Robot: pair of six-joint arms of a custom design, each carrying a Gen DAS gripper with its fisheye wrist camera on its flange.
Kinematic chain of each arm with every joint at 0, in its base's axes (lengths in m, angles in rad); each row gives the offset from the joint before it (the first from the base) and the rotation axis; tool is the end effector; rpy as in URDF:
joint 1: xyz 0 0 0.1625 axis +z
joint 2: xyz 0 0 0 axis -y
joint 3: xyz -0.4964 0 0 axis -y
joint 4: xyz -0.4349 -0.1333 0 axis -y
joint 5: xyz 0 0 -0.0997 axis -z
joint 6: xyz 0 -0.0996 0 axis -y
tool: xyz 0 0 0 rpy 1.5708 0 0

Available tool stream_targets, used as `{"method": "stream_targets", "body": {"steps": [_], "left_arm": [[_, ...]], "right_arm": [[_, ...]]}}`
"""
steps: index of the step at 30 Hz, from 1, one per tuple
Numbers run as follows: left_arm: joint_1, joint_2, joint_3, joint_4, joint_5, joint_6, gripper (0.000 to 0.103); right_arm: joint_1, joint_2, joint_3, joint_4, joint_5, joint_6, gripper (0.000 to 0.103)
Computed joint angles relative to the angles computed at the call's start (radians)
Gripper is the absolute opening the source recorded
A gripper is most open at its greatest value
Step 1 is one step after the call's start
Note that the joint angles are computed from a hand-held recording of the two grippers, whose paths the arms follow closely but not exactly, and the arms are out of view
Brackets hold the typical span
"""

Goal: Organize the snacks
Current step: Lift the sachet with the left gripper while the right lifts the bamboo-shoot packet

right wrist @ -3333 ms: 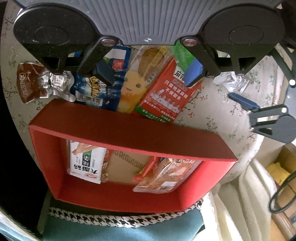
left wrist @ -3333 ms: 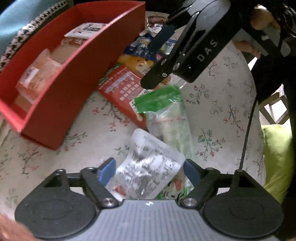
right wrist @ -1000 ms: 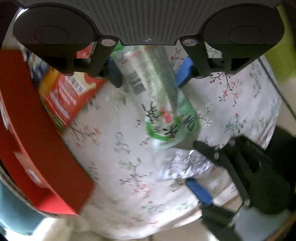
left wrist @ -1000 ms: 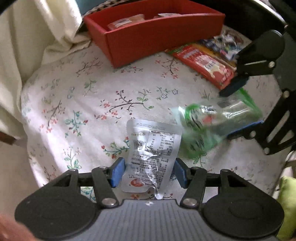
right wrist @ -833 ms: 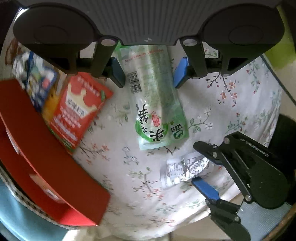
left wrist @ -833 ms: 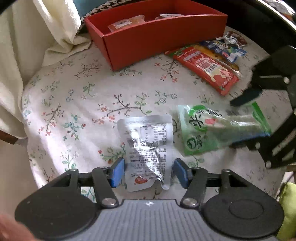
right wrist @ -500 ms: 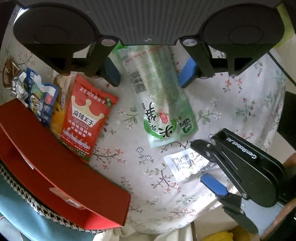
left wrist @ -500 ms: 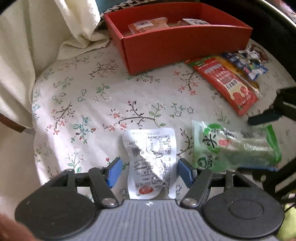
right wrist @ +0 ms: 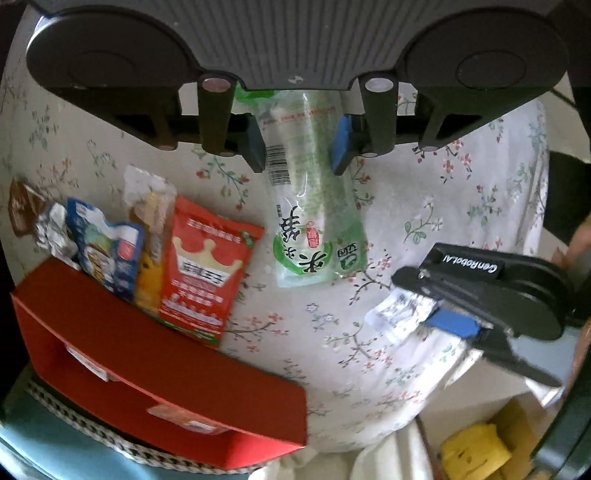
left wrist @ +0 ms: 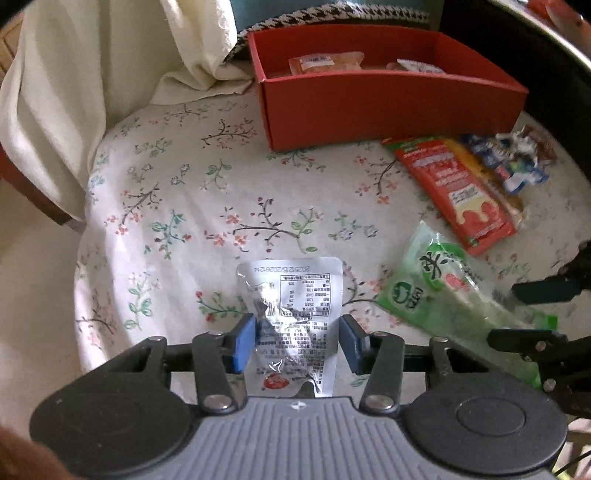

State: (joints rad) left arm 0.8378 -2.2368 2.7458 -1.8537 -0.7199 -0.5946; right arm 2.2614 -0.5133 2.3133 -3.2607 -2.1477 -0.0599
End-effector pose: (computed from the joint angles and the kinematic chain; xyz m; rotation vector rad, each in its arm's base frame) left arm 0.0507 -0.2549 0.2545 0.2776 2.2905 -0.4372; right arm 0.3307 -0.2762 -0.1112 0.9766 -2.3650 0.1014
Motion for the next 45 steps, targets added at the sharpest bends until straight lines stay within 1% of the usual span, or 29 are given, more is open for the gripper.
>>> {"method": "stream_targets", "body": {"steps": [4,7,9,11,12,13,14,15,16,18,19,20,21,22,23,24,27,28,30,33,37,41,42,43,44,45], "left_arm": [[-0.008,-0.028,-0.004,-0.014,-0.012,-0.023,0.042],[-0.004,-0.037,-0.007,-0.029,-0.025,-0.013,0.041],[0.009,-0.024,-0.006,-0.046,-0.034,-0.003,0.042],[0.033,0.016,-0.007,-0.068,-0.038,0.007,0.042],[0.041,0.03,-0.003,-0.082,-0.034,0.01,0.046],[0.042,0.039,-0.001,-0.082,-0.029,0.003,0.047],[0.044,0.054,0.0,-0.081,-0.025,-0.003,0.054],[0.043,0.058,0.003,-0.082,-0.023,-0.006,0.064],[0.044,0.066,0.004,-0.076,-0.021,-0.019,0.065],[0.018,0.033,0.015,-0.036,-0.006,-0.068,0.066],[0.004,0.01,0.017,-0.003,-0.005,-0.093,0.066],[-0.017,-0.027,0.02,0.048,-0.006,-0.135,0.062],[-0.041,-0.067,0.019,0.108,-0.008,-0.173,0.054],[-0.07,-0.104,0.016,0.177,-0.011,-0.217,0.049],[-0.093,-0.134,0.012,0.234,-0.018,-0.256,0.049],[-0.098,-0.151,0.012,0.25,-0.02,-0.271,0.049],[-0.083,-0.14,0.013,0.219,-0.015,-0.257,0.048],[-0.07,-0.134,0.013,0.191,-0.013,-0.247,0.048],[-0.057,-0.138,0.013,0.144,-0.023,-0.222,0.048],[-0.081,-0.169,0.015,0.152,-0.022,-0.225,0.048],[-0.064,-0.194,0.014,0.101,-0.039,-0.187,0.048],[-0.092,-0.226,0.013,0.109,-0.037,-0.191,0.048],[-0.096,-0.226,0.014,0.105,-0.034,-0.191,0.048],[-0.1,-0.223,0.015,0.101,-0.032,-0.191,0.048],[-0.099,-0.216,0.016,0.088,-0.031,-0.184,0.048],[-0.099,-0.208,0.017,0.08,-0.03,-0.183,0.048]], "right_arm": [[-0.011,-0.008,0.014,-0.035,-0.008,0.035,0.039],[-0.015,-0.011,0.018,-0.043,-0.004,0.046,0.04],[-0.012,-0.002,0.014,-0.051,-0.009,0.048,0.041],[-0.005,0.008,0.006,-0.052,-0.02,0.042,0.045],[-0.003,0.012,0.001,-0.048,-0.024,0.04,0.047],[0.0,0.017,-0.003,-0.046,-0.029,0.032,0.051],[0.004,0.027,-0.01,-0.045,-0.039,0.024,0.055],[0.008,0.034,-0.015,-0.036,-0.052,0.022,0.065],[0.007,0.044,-0.02,-0.025,-0.06,0.01,0.075],[0.022,0.072,-0.021,-0.068,-0.085,-0.029,0.077],[0.024,0.071,-0.021,-0.067,-0.083,-0.029,0.074],[0.022,0.062,-0.019,-0.054,-0.077,-0.017,0.072],[0.018,0.051,-0.015,-0.047,-0.071,-0.014,0.066],[0.013,0.037,-0.009,-0.04,-0.057,-0.006,0.056],[0.011,0.027,-0.003,-0.04,-0.05,0.0,0.052],[0.01,0.021,0.002,-0.039,-0.043,0.008,0.051],[0.01,0.015,0.005,-0.035,-0.034,0.02,0.048],[0.007,0.006,0.007,-0.03,-0.02,0.034,0.046],[0.0,-0.005,0.015,-0.049,0.005,0.054,0.045],[0.0,-0.012,0.02,-0.071,0.0,0.067,0.045],[-0.011,-0.026,0.028,-0.092,0.014,0.085,0.045],[-0.018,-0.036,0.037,-0.129,0.027,0.093,0.042],[-0.021,-0.037,0.035,-0.131,0.028,0.096,0.022],[-0.029,-0.045,0.037,-0.131,0.047,0.102,0.014],[-0.035,-0.051,0.038,-0.128,0.06,0.108,0.014],[-0.036,-0.05,0.035,-0.122,0.051,0.108,0.014]]}}
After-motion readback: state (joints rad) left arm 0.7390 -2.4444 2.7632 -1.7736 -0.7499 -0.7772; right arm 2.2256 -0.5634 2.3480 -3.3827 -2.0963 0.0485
